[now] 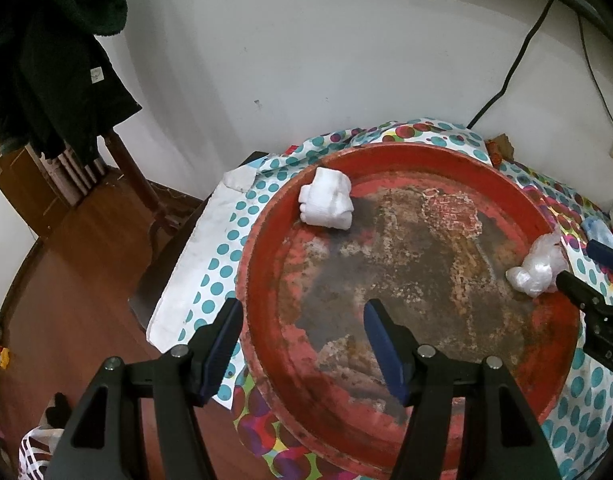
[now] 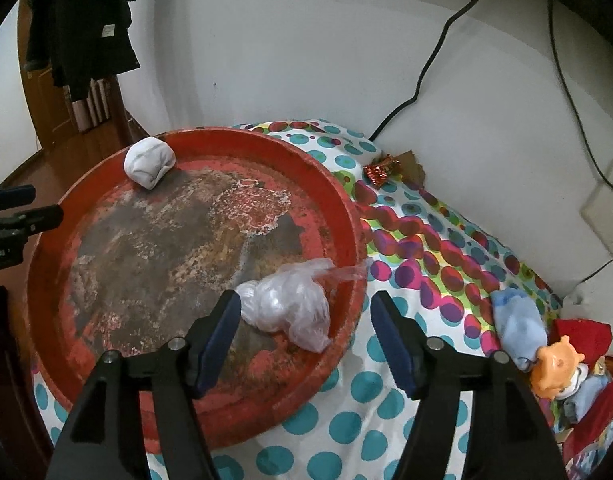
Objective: Organize objects
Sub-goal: 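Carry the clear plastic bag to the red tray and open the right tool, then grasp the red MARUBI box with the right tool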
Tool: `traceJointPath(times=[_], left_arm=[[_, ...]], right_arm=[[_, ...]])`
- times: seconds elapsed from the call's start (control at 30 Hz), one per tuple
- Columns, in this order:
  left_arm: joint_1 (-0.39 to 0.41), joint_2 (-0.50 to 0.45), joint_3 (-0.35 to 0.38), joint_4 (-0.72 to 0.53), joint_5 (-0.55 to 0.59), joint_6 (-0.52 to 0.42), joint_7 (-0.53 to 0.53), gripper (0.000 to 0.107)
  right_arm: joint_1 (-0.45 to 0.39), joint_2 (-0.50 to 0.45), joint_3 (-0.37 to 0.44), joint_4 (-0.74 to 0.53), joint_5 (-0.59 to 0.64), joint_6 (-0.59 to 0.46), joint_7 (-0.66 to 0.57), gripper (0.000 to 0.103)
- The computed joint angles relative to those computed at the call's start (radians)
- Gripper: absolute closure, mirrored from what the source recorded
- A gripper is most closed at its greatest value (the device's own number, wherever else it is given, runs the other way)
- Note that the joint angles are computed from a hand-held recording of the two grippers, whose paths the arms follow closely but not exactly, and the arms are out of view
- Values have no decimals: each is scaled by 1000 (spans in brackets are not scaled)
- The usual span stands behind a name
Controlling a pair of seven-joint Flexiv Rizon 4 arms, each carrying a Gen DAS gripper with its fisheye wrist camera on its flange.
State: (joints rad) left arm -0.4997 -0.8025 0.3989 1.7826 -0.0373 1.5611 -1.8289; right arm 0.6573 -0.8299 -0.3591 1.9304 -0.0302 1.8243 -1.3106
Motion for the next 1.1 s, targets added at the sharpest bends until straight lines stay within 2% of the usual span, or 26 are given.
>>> traceJointPath(times=[0.43, 0.7, 0.8, 0.93, 1.07, 1.1], left_arm=[[-67, 25, 20, 6, 19, -5, -31, 42], [-124, 23, -5, -41, 57, -34, -39, 42], [-145, 11, -26, -76, 73, -55, -43, 42], [-173, -18, -66, -145, 100, -90, -44, 42], [-183, -68, -124, -239, 118, -127, -37, 42], [-182, -81, -138, -262, 123, -134, -33, 42]], right_arm=[[13, 100, -1, 201, 138, 154, -107, 38], [-84, 158, 34, 387, 298, 306, -210, 38], [-169, 163, 59, 438, 338, 353, -238, 38], [-334, 159, 115, 470, 340, 394, -230, 38], [-583, 150, 238, 469, 212, 433, -171, 38], [-623, 145, 257, 465, 179, 436, -160, 38]])
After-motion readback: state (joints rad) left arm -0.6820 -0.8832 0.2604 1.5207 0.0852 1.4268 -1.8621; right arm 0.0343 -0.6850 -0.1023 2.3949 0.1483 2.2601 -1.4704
